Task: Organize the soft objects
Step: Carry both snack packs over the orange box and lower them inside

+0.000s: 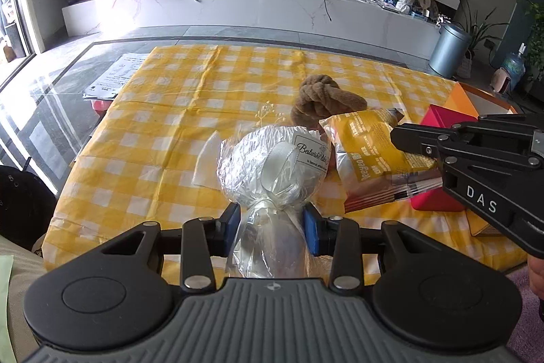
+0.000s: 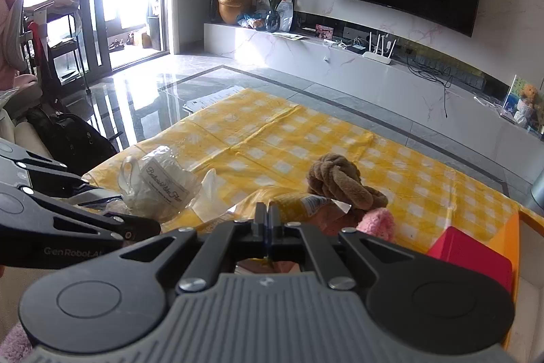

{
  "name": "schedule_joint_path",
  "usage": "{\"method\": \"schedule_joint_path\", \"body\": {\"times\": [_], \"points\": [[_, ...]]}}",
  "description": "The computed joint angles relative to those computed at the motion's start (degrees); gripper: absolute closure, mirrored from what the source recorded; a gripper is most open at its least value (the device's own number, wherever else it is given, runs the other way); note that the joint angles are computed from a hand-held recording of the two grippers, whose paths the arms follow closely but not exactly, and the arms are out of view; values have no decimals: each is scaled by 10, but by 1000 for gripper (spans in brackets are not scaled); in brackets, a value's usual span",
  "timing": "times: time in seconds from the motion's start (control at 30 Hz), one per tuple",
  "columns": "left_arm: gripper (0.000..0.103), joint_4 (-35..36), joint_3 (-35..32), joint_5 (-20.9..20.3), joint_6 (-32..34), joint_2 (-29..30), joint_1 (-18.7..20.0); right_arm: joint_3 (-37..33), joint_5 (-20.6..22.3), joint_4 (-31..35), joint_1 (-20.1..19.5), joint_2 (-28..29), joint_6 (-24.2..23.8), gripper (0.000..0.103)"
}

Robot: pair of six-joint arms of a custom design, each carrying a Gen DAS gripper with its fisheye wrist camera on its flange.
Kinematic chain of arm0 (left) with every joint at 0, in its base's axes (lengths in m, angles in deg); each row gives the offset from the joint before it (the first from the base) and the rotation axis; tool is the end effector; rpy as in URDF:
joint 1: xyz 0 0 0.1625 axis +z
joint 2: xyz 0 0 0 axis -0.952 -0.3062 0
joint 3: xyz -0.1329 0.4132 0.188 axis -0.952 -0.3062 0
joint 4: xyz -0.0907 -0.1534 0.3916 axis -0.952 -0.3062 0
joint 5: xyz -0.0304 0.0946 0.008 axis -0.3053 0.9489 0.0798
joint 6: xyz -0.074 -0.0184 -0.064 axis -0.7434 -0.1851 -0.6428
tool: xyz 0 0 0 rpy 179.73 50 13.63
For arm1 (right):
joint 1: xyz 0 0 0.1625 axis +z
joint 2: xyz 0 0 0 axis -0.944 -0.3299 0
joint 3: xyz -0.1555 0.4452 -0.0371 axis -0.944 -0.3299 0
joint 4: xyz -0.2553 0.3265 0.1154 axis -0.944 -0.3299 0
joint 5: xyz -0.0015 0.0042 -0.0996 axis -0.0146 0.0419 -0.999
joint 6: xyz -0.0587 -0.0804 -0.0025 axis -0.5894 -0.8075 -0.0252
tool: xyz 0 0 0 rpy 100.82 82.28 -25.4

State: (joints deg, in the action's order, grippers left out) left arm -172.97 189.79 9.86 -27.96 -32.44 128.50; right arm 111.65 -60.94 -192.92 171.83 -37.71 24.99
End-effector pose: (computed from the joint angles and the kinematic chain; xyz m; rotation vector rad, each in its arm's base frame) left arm -0.1703 -0.6511 0.2255 0.0046 2.2093 -0.9331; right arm 0.2660 -0.7142 0.0441 1.4846 -2.3372 0.6730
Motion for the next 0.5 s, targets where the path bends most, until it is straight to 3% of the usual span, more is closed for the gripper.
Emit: {"method": "schedule_joint_path", "body": {"times": [0.5], "points": [[59,-44,-67,-37,90,94,-50,109,0,-66,-64,-144,-38,103]]}}
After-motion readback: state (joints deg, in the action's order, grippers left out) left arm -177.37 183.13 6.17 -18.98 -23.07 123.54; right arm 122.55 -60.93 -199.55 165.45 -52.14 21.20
